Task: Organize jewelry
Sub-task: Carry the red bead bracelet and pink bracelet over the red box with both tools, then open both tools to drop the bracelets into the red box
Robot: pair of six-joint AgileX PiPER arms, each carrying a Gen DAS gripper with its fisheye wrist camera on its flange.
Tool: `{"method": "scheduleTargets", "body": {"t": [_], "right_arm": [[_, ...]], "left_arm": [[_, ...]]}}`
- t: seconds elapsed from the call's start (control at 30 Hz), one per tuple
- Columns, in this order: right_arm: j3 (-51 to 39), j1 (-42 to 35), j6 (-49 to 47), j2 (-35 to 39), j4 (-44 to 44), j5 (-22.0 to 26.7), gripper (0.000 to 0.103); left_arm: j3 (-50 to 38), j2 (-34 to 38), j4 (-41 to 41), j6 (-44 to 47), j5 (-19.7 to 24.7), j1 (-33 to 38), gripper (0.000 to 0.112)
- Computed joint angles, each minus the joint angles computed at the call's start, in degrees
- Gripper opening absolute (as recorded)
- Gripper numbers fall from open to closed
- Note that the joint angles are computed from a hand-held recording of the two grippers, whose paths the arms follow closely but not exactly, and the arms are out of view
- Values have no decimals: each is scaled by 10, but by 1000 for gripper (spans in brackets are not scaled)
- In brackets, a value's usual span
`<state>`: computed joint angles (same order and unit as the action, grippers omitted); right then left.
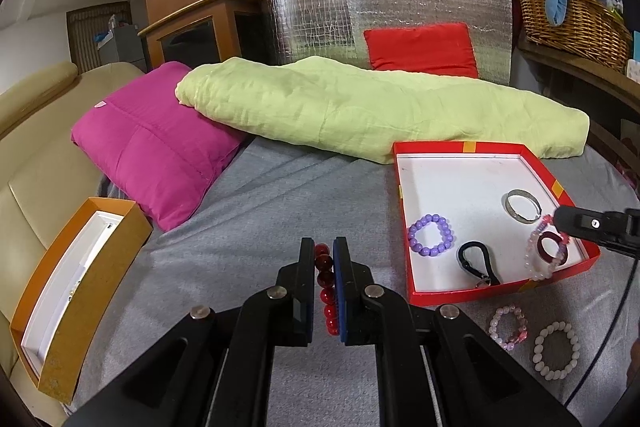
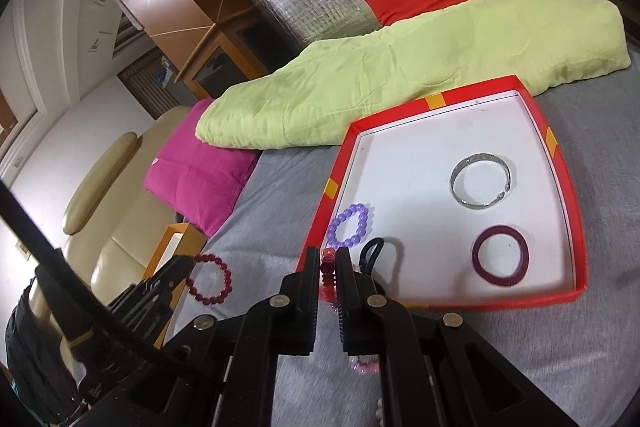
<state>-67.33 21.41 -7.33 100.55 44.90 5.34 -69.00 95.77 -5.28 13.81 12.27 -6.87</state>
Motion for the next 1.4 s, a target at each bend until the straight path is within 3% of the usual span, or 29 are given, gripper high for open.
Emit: {"method": "scheduleTargets", "body": {"t": [0.23,0.37,0.73,0.97,1.07,1.27,1.37,1.4], "right_arm": [[-34,-36,-151,34,168,22,9],[-63,-61,-180,56,203,39,9],[-160,-112,-139,133,174,100,9],[-153,-125,-114,147,179,126,9],[-136,-131,-149,144,226,132,9],[-114,-138,-127,137,219,135,9],[-105,-138,-90,129,184,130,12],[-99,-139,-86,125,182,126,12]], "left_arm": [[-25,19,2,5,8,-17,9],[-75,48,-113,106,45,-22,9],[-333,213,-129,106,167,-70,9],[-534,341,-126,84,268,-83,9],[-611,389,-107,64,309,-91,10],[-648,417,-98,67,340,-109,9],[-637,412,-77,59,338,-117,23],[-625,405,-67,52,331,-119,35]]}}
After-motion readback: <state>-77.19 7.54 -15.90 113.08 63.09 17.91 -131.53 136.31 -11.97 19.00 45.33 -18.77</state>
